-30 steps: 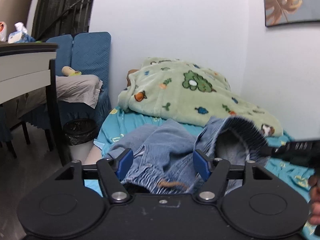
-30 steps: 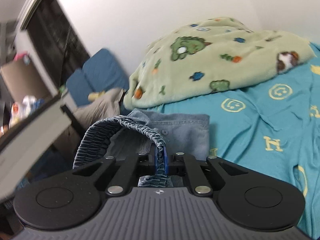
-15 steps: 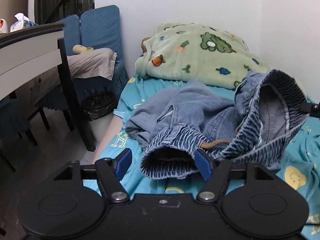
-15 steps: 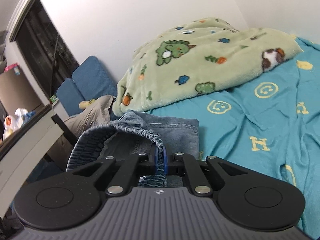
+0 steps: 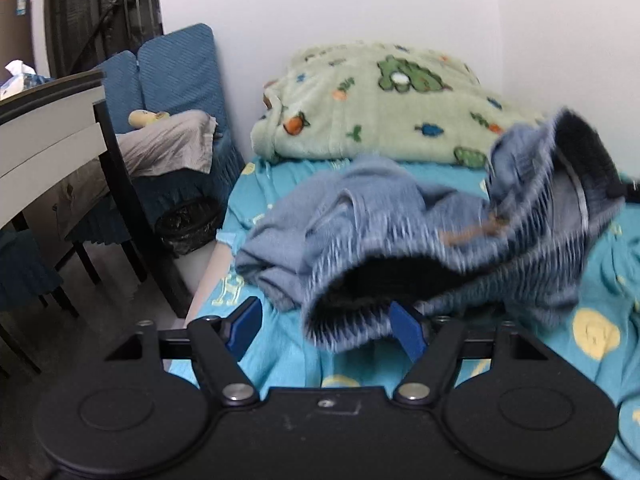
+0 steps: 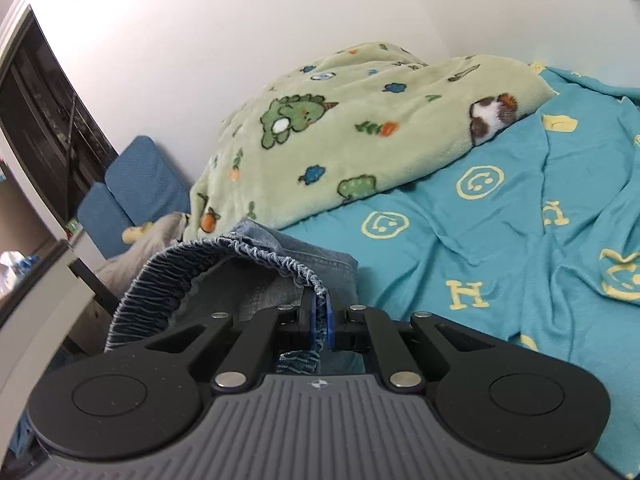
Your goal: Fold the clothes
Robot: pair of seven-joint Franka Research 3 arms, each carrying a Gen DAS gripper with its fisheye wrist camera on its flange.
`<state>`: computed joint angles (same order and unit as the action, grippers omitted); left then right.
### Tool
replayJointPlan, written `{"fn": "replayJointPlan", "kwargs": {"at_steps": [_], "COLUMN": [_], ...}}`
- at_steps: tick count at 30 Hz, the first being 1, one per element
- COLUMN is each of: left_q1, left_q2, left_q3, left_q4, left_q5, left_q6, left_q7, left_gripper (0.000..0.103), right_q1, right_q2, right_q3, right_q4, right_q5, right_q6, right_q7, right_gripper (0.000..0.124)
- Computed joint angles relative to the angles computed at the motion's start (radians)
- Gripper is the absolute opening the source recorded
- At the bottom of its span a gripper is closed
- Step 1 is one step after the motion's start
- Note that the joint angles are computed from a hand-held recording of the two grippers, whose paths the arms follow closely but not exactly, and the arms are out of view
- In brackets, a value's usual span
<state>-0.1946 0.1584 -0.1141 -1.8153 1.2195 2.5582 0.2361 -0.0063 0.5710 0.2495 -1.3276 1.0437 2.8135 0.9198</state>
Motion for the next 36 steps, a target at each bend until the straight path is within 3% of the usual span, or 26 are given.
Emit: {"fn": "replayJointPlan", "kwargs": {"at_steps": [4,11,12,17,23,27,33,36], "left_q1": [-0.008,-0.006,-0.007,-0.012,0.003,0.022,0.046,0.052], "left_q2": [0.04,0.08,0.076,0.046,-0.023,-0.085,-0.082,-0.063], "left_q3": [0.013,0.039,0.042,0.044,0.028,0.004,-0.021,-0.019], "left_q4": [0.048,0.083,0.081,0.058,0.003,-0.047,-0.053,-0.046], "left_q5": [0.055,0.047,0.056,0.11,0.177,0.257,0.181,0.104], "left_q6": [-0.017,0.043,0.052,0.068,0.112,0.115,0.069,0.056], "left_q7": [-0.061,-0.102,-0.116,-0.212,-0.391,-0.548,-0.506,-0.448], "left_gripper": [0.063,0.03,0.023,0.011,0.01,0.01,0.011,0.011], "right_q1": [0.01,0.012,0.02,0.043,0.027,0.05,0.062,0.062], "right_q2": [-0.002,-0.023,-0.03,-0.048,-0.032,-0.009,0.005,0.006], "right_q3": [-0.023,-0.041,-0.046,-0.043,0.036,-0.013,-0.088,-0.11], "right_q4": [-0.011,-0.047,-0.055,-0.084,-0.089,-0.056,-0.029,-0.032], "right_q5": [-0.043,-0.092,-0.109,-0.157,-0.2,-0.248,-0.305,-0.322], "right_q6": [-0.022,-0.047,-0.036,0.065,0.207,0.125,-0.091,-0.156], "right_q7": [0.043,0.068,0.059,-0.032,-0.252,-0.155,0.107,0.223], "right_gripper": [0.004,0.009,0.011,0.028,0.03,0.03,0.026,0.013]}}
